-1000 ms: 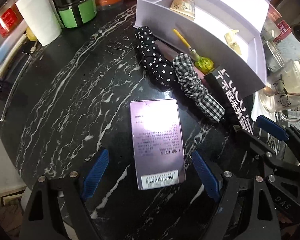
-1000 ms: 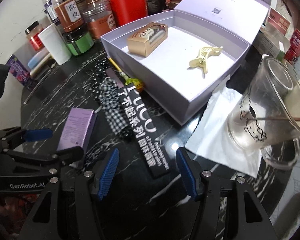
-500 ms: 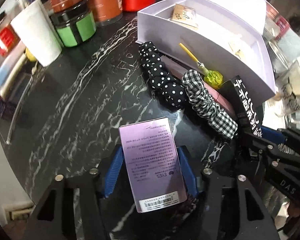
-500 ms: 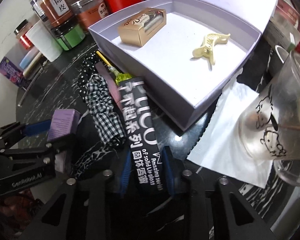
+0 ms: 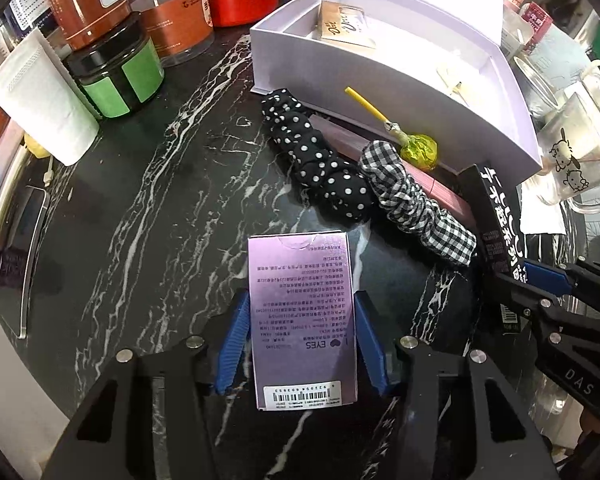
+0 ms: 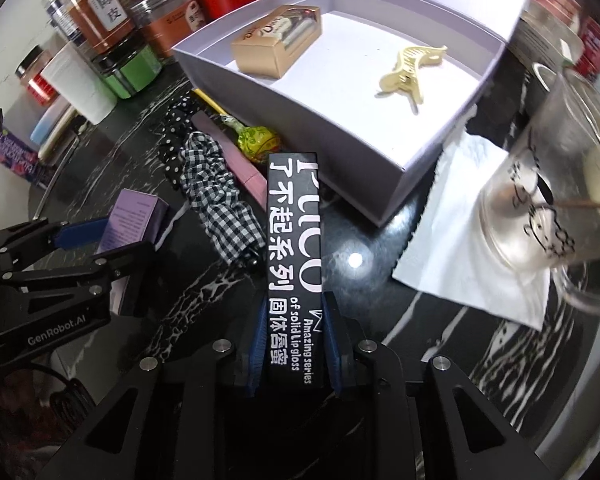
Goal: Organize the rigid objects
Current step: 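Grasp the lavender cosmetic box with the left gripper while the right gripper grasps the black FLUCO box, then carry the lavender box and black FLUCO box into the gift box with both grippers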
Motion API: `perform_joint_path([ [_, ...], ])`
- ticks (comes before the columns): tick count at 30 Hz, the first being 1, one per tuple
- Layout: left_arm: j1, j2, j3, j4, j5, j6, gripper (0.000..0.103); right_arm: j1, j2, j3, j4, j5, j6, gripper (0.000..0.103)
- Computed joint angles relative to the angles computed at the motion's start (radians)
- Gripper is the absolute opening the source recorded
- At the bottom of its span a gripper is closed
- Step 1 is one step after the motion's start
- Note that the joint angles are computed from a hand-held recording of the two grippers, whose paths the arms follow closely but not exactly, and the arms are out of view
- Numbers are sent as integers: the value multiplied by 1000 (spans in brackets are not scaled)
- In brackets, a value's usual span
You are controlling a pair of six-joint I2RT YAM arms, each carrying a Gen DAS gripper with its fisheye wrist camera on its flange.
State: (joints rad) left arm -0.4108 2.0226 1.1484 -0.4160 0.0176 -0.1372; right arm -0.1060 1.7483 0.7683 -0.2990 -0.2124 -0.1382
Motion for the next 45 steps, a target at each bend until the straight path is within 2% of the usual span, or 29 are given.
perform_joint_path([
  [5, 71, -60, -13, -43, 22, 98, 51, 19, -31, -13, -25, 21, 61, 25],
  [13, 104, -146, -5, -107, 5, 145, 51, 47, -119, -58, -59, 27, 128, 25],
  [20, 67, -272, -86, -130, -7, 97, 51, 37, -254, -135, -80, 7, 143, 25],
  [26, 13, -399, -165, -127, -48, 25, 51, -2, -386, -191, -148, -19, 126, 25],
  [31, -15, -492, -186, -186, -51, -31, 51, -21, -499, -209, -233, -43, 93, 25],
  [33, -16, -511, -186, -211, -17, -42, 51, -34, -543, -209, -277, -62, 69, 25],
  [40, -59, -545, -159, -268, -38, -68, 51, -26, -624, -198, -362, -86, 39, 25],
  [45, -65, -541, -133, -278, -33, -46, 51, -41, -649, -187, -402, -120, 30, 25],
])
